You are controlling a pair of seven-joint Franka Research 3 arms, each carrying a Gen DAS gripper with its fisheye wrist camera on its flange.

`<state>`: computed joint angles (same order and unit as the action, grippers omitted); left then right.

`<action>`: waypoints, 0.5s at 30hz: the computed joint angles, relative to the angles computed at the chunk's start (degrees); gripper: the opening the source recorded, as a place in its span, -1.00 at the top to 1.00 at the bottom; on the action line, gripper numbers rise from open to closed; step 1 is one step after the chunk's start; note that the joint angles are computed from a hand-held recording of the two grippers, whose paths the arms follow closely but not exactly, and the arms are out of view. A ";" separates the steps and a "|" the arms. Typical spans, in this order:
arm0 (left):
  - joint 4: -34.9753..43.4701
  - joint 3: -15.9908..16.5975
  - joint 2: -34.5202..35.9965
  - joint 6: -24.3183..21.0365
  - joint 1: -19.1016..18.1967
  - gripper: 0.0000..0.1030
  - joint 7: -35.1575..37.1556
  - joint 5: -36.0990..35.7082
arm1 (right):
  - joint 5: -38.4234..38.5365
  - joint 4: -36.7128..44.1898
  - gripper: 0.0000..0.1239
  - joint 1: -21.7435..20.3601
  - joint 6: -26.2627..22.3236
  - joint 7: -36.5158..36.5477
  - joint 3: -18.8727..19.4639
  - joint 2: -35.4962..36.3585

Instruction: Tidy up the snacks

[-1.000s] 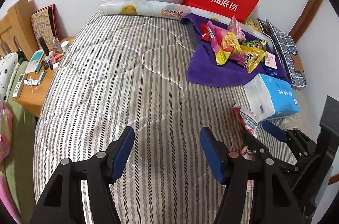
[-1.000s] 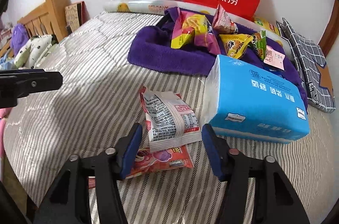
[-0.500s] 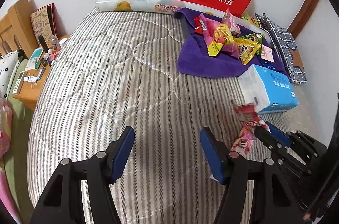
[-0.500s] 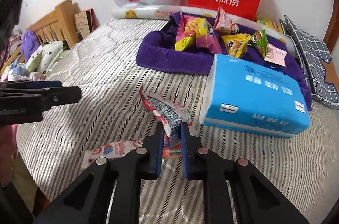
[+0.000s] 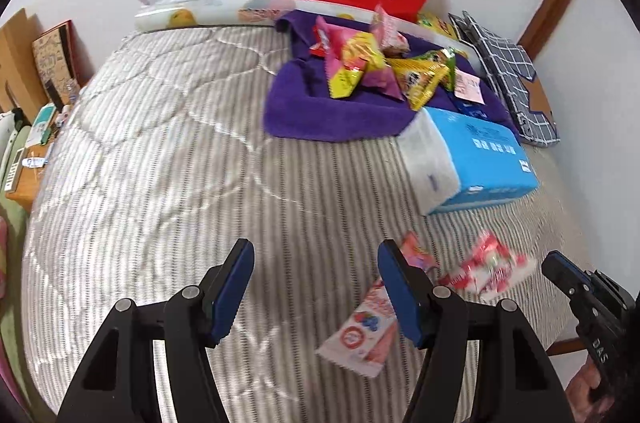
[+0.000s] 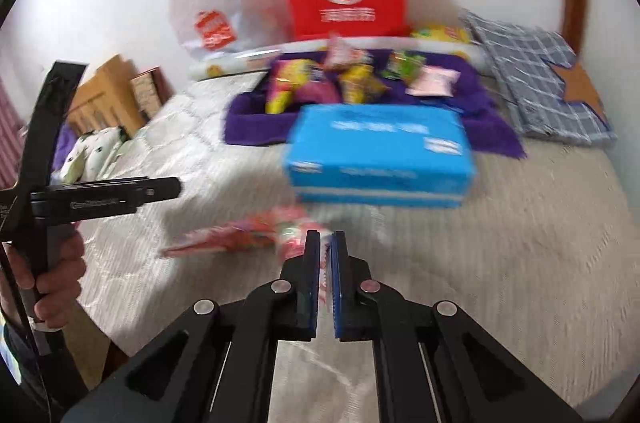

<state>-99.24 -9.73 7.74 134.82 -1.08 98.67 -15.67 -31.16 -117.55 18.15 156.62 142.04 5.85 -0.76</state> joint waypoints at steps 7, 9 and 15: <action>-0.02 -0.57 0.66 -0.19 -0.76 -0.21 -0.26 0.52 | -2.01 -4.45 0.73 -2.36 2.04 2.08 0.08 -2.59; -0.02 -0.59 0.78 -0.17 -0.75 -0.21 -0.17 0.48 | -2.61 -4.15 0.39 -2.49 3.57 1.01 0.47 -2.00; 0.08 -0.27 1.11 0.01 -0.34 -0.21 -0.23 1.06 | -6.65 -0.15 -0.02 -1.02 6.68 -4.63 -0.31 3.07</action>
